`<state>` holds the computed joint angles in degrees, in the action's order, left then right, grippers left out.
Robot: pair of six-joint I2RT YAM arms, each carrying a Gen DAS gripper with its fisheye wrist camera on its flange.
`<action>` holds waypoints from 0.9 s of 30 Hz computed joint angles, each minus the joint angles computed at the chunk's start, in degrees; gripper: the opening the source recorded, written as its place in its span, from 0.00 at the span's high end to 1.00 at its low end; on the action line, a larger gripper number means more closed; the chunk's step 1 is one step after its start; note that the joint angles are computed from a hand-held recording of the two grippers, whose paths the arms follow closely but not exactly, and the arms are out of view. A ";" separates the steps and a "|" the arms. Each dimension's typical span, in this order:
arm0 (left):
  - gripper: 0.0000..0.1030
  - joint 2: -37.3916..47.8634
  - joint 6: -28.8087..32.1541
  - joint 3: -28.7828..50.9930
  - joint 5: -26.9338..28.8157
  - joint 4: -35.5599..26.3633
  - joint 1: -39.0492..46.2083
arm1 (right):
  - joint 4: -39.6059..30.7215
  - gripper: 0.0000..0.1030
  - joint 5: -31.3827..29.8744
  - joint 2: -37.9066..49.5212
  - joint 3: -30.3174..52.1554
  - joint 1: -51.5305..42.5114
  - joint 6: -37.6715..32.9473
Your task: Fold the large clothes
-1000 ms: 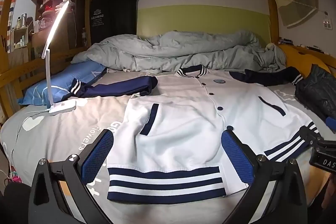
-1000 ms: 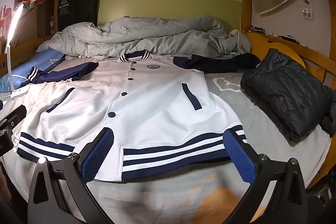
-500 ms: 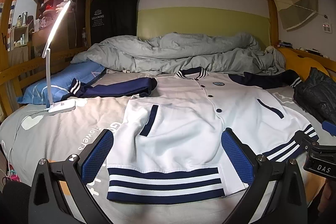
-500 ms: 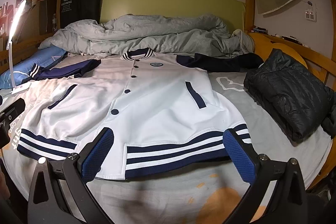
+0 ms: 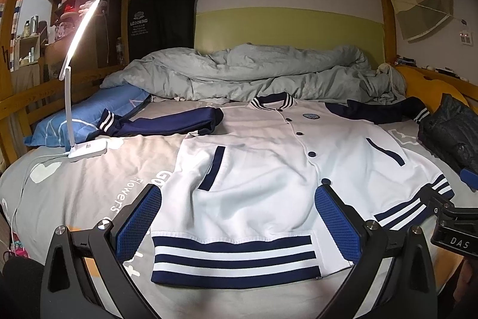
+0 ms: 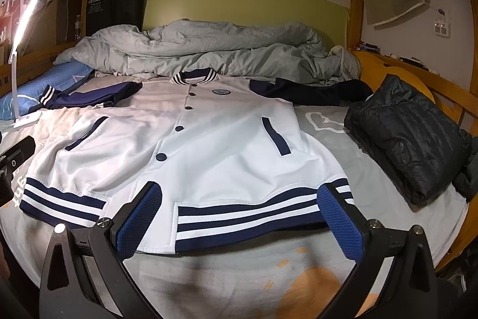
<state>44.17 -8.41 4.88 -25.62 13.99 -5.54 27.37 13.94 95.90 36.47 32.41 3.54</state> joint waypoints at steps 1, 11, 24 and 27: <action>0.00 0.52 0.40 -0.11 -0.39 0.67 -0.12 | -0.13 0.00 -0.05 -0.10 0.00 -0.03 -0.01; 0.00 1.52 0.03 -0.60 -0.06 1.95 0.19 | -0.14 0.00 1.03 -0.02 0.14 0.46 -0.94; 0.00 1.71 0.43 -0.55 -0.85 1.83 -0.28 | 0.54 0.00 2.83 0.18 -0.18 1.73 -2.50; 0.00 1.70 0.61 -0.50 -1.11 1.69 -0.38 | 0.53 0.00 2.67 0.23 -0.13 1.72 -2.31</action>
<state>45.87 -7.80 4.37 -26.73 15.67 -5.92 27.90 16.61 96.13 36.33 34.14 1.23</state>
